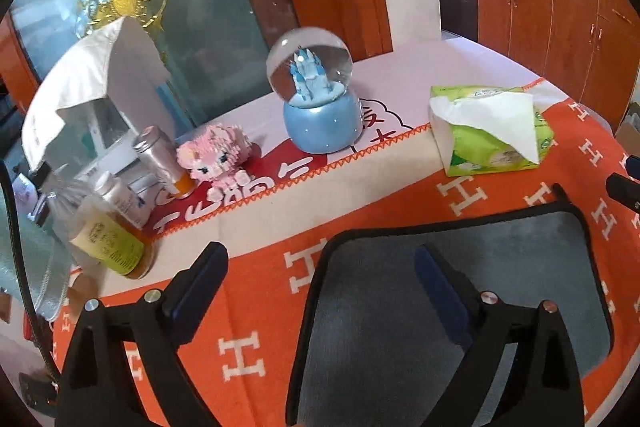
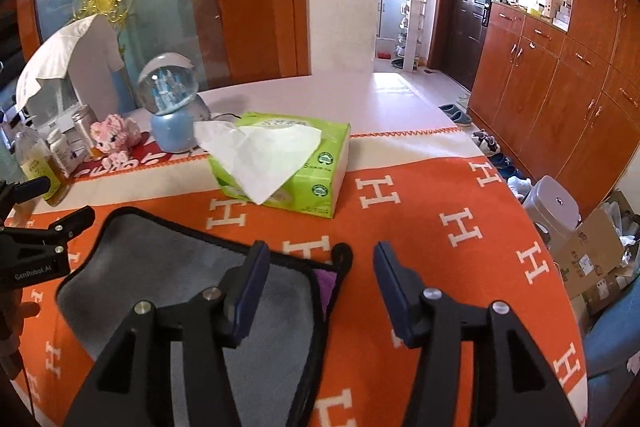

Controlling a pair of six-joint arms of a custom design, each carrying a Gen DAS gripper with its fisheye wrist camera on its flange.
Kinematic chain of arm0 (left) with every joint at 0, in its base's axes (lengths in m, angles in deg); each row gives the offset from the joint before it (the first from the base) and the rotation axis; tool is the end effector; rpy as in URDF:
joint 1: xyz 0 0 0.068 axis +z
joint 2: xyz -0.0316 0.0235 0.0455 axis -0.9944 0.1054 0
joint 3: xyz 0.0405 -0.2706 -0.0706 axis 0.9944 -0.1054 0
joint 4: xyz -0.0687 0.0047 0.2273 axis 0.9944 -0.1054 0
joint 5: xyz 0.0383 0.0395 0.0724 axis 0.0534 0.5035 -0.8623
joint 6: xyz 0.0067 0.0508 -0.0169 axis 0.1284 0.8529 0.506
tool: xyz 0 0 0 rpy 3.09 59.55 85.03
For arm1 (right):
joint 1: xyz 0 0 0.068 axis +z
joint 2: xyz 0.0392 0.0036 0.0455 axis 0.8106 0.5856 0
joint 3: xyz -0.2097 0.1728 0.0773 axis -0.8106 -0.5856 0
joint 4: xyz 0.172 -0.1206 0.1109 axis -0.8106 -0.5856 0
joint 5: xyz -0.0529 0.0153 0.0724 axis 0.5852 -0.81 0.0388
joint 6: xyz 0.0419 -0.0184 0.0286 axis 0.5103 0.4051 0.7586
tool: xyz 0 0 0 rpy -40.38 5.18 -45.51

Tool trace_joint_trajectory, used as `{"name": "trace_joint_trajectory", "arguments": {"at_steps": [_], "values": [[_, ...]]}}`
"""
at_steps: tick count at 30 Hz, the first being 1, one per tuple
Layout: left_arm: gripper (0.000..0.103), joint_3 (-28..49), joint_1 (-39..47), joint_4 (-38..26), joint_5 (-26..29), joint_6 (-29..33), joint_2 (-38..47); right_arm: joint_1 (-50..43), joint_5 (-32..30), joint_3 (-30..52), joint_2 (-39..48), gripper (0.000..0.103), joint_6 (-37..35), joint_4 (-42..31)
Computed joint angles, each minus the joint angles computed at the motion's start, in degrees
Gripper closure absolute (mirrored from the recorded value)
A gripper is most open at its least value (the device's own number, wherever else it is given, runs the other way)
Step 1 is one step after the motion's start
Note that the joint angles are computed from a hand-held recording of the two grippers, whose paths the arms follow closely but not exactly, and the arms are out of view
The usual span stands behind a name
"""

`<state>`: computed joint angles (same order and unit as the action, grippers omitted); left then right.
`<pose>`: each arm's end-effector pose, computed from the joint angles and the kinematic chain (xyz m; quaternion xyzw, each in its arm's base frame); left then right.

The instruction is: Fold towel

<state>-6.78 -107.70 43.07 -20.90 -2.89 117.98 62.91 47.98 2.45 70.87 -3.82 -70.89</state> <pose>0.3136 -0.1254 0.1689 0.1198 0.9247 0.0758 0.3534 0.2552 0.0347 0.1633 0.0138 0.9290 -0.0075 0.3698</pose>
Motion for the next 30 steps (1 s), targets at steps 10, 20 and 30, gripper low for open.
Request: {"name": "trace_joint_trajectory", "arguments": {"at_steps": [10, 20, 30], "values": [[0.009, -4.5, -0.7, -12.6, -0.8, -7.0, -16.6, 9.7, 6.4, -0.3, -17.0, 0.049, 4.9, -15.2], [0.009, -6.2, -12.0, -32.2, -7.7, -18.0, -36.3, 22.2, 12.4, 4.2, -31.6, 0.049, 14.2, -35.2], [0.001, -3.7, -37.2, -58.3, -21.6, -45.4, -47.1, 42.1, 22.8, 6.6, -40.0, 0.049, 29.9, -52.1]]}}
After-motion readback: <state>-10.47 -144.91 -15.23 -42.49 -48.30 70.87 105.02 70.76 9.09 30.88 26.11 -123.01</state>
